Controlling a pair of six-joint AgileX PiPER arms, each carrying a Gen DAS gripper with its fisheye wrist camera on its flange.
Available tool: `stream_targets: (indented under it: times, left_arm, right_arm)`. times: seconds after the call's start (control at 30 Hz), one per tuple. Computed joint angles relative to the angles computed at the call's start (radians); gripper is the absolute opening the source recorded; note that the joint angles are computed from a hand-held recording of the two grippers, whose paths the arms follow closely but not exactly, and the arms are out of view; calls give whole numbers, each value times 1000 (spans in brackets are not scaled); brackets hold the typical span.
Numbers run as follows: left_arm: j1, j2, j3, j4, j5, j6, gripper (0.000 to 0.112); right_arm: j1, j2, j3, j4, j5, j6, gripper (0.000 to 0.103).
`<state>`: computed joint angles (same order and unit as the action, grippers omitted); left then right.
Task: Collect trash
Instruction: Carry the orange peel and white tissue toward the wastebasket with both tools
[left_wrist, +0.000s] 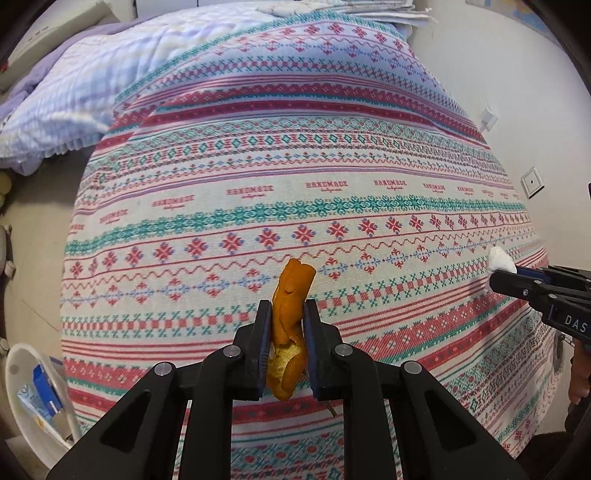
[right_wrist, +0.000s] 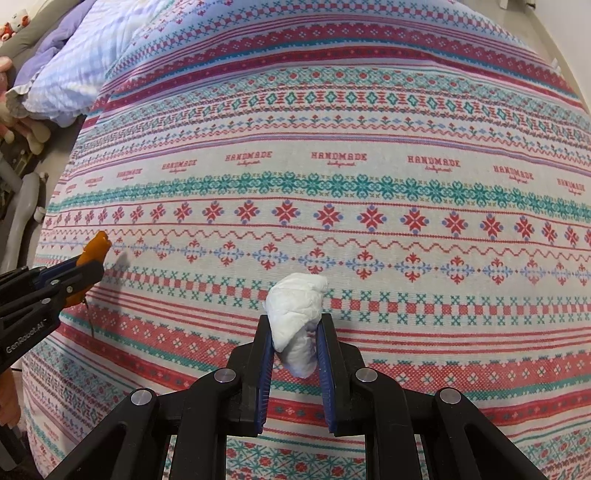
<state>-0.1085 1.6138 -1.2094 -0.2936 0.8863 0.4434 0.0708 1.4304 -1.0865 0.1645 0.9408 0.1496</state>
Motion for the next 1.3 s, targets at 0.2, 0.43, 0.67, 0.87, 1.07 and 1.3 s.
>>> stream_targets:
  times: [0.2, 0.43, 0.67, 0.87, 1.07, 1.3]
  left_arm:
    - [64, -33, 4, -25, 36, 40, 18]
    - [75, -48, 2, -22, 40, 14, 18]
    - [194, -80, 23, -80, 70, 88, 18]
    - [358, -69, 7, -145, 129, 158, 18]
    - [528, -45, -36, -179, 193, 226, 18]
    - [679, 19, -104, -171, 228, 260, 18]
  right_arm:
    - [54, 12, -27, -24, 0, 49, 20]
    - [130, 33, -63, -51, -2, 105, 20]
    - [222, 83, -120, -85, -5, 181, 20]
    - [301, 143, -191, -111, -1, 232, 20]
    - [390, 232, -294, -124, 14, 261, 20]
    - [482, 365, -453, -120, 38, 265, 20]
